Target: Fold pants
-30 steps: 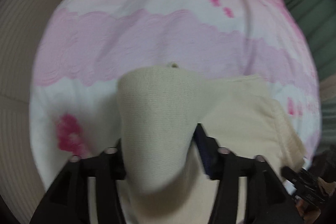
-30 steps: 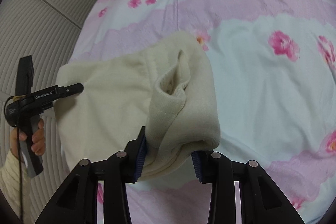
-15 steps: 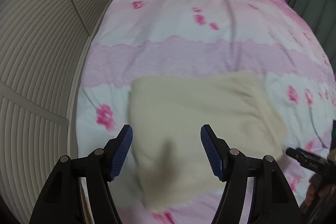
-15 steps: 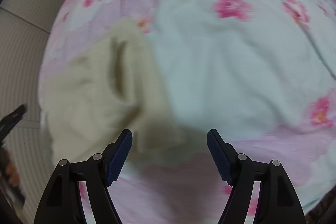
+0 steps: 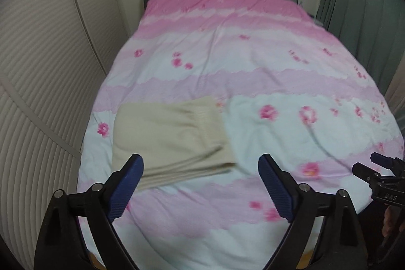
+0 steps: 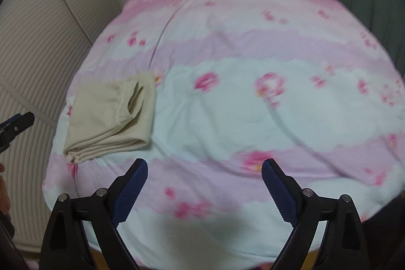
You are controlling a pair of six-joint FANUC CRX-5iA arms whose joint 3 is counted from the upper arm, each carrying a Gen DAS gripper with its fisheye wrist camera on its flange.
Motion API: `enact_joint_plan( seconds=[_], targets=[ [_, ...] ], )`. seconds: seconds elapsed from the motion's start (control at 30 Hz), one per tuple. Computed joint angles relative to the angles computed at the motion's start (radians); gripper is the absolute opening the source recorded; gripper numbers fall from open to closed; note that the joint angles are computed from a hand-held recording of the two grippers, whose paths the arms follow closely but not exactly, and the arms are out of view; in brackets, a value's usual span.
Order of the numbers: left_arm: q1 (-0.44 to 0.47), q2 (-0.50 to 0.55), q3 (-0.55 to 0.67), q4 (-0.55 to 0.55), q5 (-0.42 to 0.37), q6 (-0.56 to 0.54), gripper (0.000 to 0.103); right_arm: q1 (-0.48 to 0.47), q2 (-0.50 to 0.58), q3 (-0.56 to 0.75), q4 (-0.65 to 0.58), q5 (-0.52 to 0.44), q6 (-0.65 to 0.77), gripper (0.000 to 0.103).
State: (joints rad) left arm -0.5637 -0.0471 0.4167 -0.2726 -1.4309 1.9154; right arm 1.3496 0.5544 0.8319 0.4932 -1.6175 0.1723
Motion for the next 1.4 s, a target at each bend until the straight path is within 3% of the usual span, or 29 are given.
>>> enact_joint_plan(
  seconds=[0.17, 0.33, 0.5, 0.63, 0.93, 1.4],
  targets=[
    [-0.253, 0.062, 0.159, -0.161, -0.127, 0.213, 0.099, 0.084, -0.242, -0.279, 0.077, 0.024, -0.064, 0.092],
    [-0.461, 0.158, 0.337, -0.280, -0.259, 0.342, 0.103, 0.189, -0.405, -0.440, 0.152, -0.029, -0.125, 0.092],
    [-0.612, 0.264, 0.529, -0.365, -0.374, 0.393, 0.103, 0.313, -0.494, -0.507, 0.254, -0.115, -0.125, 0.092],
    [-0.703, 0.342, 0.675, -0.435, -0.435, 0.351, 0.103, 0.398, -0.532, -0.521, 0.320, -0.189, -0.151, 0.092],
    [-0.805, 0.430, 0.854, -0.523, -0.489, 0.289, 0.103, 0.510, -0.556, -0.519, 0.401, -0.300, -0.238, 0.092],
    [-0.845, 0.404, 0.827, -0.561, -0.479, 0.315, 0.103, 0.551, -0.542, -0.496, 0.432, -0.348, -0.239, 0.092]
  ],
)
